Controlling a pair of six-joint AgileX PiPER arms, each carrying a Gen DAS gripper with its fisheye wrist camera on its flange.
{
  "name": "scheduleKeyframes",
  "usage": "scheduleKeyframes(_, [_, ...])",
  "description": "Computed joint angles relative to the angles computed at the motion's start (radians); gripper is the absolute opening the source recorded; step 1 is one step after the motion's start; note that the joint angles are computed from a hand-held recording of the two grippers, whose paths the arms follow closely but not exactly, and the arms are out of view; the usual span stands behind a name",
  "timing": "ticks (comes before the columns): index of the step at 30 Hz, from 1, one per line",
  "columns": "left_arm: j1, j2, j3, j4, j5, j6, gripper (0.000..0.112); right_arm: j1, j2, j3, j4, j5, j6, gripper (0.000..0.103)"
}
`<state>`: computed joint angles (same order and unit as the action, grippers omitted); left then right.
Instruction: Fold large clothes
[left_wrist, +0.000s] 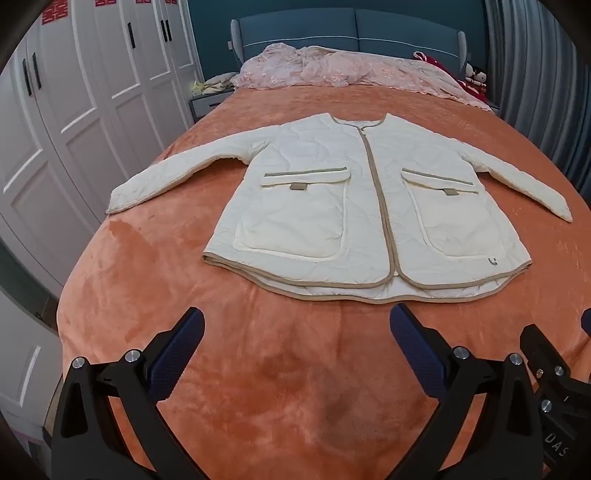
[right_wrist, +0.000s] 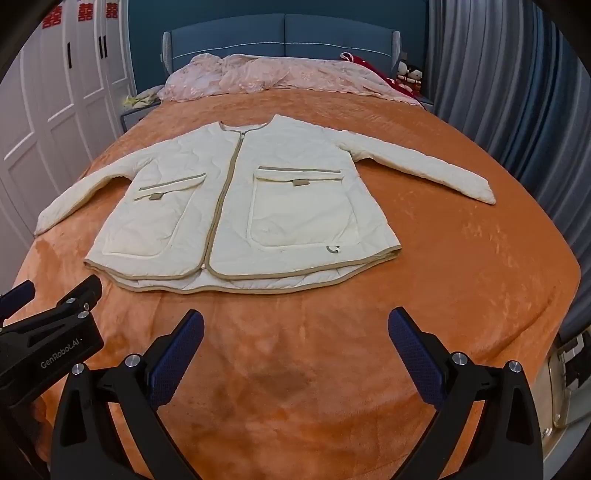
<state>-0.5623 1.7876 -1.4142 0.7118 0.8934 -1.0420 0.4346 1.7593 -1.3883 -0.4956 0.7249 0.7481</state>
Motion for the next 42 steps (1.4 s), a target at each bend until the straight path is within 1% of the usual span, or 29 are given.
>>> scheduleKeyframes(5, [-0.017,0.006,-0.006,0.008,0.017,-0.016,0.098,0.009,-0.010,0.018,-0.011,-0.018,0.015,0.098])
scheduleKeyframes(9, [-0.044,0.017,-0.020,0.020,0.051,-0.043,0.098,0.012,-0.032,0.036,-0.019,-0.014,0.022,0.098])
scheduleKeyframes(10, [-0.047,0.004,-0.038,0.003,0.070,-0.018,0.098,0.021,-0.027,0.029,-0.030,-0.003,0.034,0.098])
scheduleKeyframes(11, [-0.037,0.011,-0.059,-0.021,0.075,0.018,0.098,0.014,-0.037,0.039,-0.026,-0.008,0.028,0.098])
scheduleKeyframes(13, [-0.042,0.013,-0.072,-0.034,0.085,0.015,0.098,0.028,-0.023,0.026,-0.043,0.006,0.044,0.098])
scheduleKeyframes(14, [-0.044,0.012,-0.074,-0.035,0.085,0.007,0.098,0.028,-0.024,0.027,-0.043,0.006,0.045,0.098])
scheduleKeyframes(16, [-0.020,-0.018,-0.021,-0.049,0.044,0.021,0.098,0.027,-0.025,0.028,-0.041,0.006,0.043,0.098])
scheduleKeyframes(20, [-0.020,0.001,-0.056,-0.069,0.086,0.043,0.098,0.026,-0.034,0.038,-0.041,-0.001,0.045,0.098])
scheduleKeyframes(22, [-0.024,0.000,-0.056,-0.069,0.090,0.037,0.098,0.026,-0.040,0.044,-0.041,-0.004,0.045,0.098])
scheduleKeyframes(24, [-0.028,-0.005,-0.050,-0.060,0.083,0.027,0.098,0.028,-0.048,0.051,-0.047,-0.006,0.051,0.098])
scheduleKeyframes(29, [-0.054,-0.032,-0.013,0.016,0.072,-0.032,0.098,0.024,-0.061,0.064,-0.048,-0.013,0.056,0.098])
scheduleKeyframes(35, [-0.042,-0.048,0.004,-0.025,0.034,-0.026,0.098,0.029,-0.064,0.064,-0.054,-0.013,0.060,0.098])
scheduleKeyframes(39, [-0.048,-0.056,0.009,0.001,0.036,-0.029,0.098,0.033,-0.059,0.061,-0.056,-0.010,0.062,0.098])
scheduleKeyframes(40, [-0.050,-0.051,-0.002,-0.002,0.049,-0.017,0.098,0.034,-0.059,0.059,-0.055,-0.008,0.062,0.098])
scheduleKeyframes(42, [-0.043,-0.057,0.002,-0.011,0.038,-0.008,0.098,0.034,-0.060,0.059,-0.055,-0.008,0.063,0.098])
